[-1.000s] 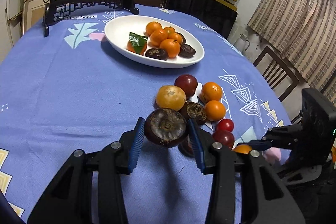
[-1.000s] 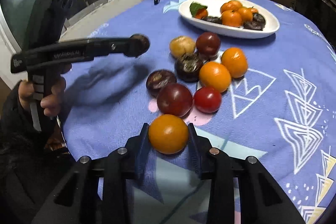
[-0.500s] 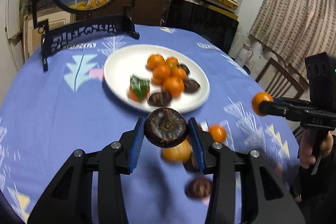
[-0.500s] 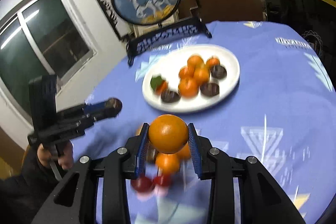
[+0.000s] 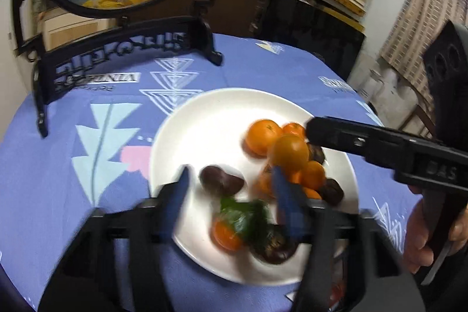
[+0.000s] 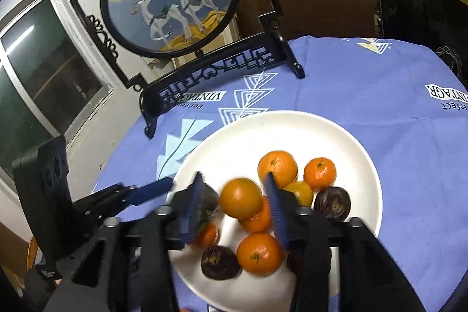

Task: Organize fruits
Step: 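Lower the dark fruit and orange onto the white plate, opening both tools, then grasp a dark purple fruit with the left tool while the right tool grasps a red plum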

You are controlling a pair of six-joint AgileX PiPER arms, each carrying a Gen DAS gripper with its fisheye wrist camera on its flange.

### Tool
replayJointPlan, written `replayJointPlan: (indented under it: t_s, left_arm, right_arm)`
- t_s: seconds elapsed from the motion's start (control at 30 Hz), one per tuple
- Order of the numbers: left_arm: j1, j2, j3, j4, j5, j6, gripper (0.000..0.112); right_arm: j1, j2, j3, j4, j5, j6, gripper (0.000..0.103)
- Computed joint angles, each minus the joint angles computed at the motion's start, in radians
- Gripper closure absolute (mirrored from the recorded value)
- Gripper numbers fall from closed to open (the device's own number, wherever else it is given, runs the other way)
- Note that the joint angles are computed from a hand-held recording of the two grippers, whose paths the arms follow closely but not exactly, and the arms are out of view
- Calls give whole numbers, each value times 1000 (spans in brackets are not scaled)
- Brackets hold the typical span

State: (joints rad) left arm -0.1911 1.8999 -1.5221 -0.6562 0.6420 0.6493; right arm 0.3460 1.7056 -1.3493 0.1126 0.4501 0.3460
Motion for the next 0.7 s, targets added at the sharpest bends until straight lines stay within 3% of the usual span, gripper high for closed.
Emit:
replayJointPlan:
  t_s: [0.03,0.13,0.23,0.37,0.57,0.7]
  left_arm:
    - [9,-20,32,-46,-20,38,32]
    - [30,-82,102,-106,-13,112,32]
    - [46,-204,256,-172,-14,243,32]
    - [75,-387,497,-226,0,403,29]
    - [148,-601,768,-231,62,535,29]
    - [186,-699,893,-209,63,592,29]
  right_arm:
    - [4,-16,19,-22,-17,21,46]
    - [12,-94,106,-38,-41,38,46]
    - [40,-203,229,-79,-62,84,45]
    - [141,-376,417,-242,-52,262,44]
    - [458,-564,645,-575,40,691,44]
    - [746,-564,716,-790,130,1021,44]
